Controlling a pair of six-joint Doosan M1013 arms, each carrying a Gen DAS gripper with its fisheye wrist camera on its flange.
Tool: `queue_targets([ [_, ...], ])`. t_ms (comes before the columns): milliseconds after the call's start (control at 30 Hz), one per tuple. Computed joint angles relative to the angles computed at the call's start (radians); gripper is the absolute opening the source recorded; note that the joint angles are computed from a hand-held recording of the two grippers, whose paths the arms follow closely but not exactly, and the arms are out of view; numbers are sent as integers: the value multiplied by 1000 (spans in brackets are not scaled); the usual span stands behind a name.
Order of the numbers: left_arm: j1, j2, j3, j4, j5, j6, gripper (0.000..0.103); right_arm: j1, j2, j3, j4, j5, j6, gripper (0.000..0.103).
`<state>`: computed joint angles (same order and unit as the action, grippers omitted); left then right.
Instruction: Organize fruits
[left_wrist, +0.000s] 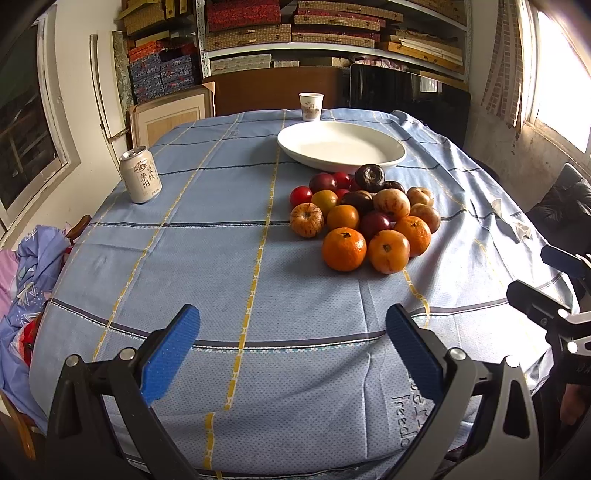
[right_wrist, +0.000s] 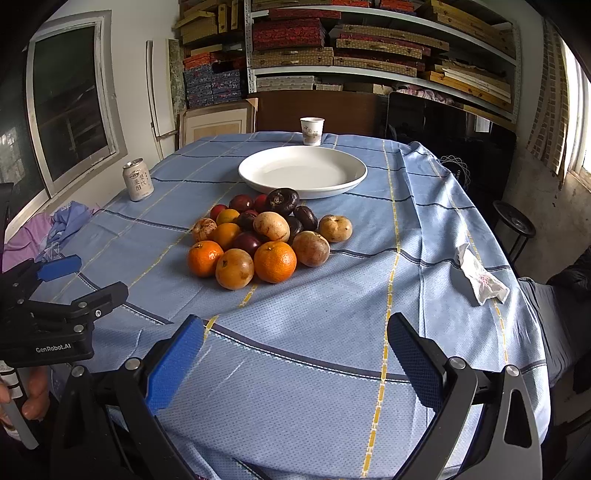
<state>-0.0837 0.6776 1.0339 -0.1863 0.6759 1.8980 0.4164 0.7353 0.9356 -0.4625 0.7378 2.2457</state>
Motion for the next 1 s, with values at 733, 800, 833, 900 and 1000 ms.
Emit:
queue_targets([
  [733, 57, 112, -145, -134, -5, 102, 99, -24, 148, -213, 285, 10, -296, 72],
  [800, 61, 120, -153, -175, 5, 141, 99, -25, 177, -260, 310, 36, -349, 62],
  [833, 62, 121, -154, -189, 6, 155, 99, -26, 193, -288, 328, 56, -381, 58],
  [900, 66, 123, -153, -230, 10, 198, 99, -26, 221, -340, 344, 94, -436, 55],
  [1000, 66, 128, -155, -249, 17, 222, 99, -21, 260, -418, 318, 150, -512, 55],
])
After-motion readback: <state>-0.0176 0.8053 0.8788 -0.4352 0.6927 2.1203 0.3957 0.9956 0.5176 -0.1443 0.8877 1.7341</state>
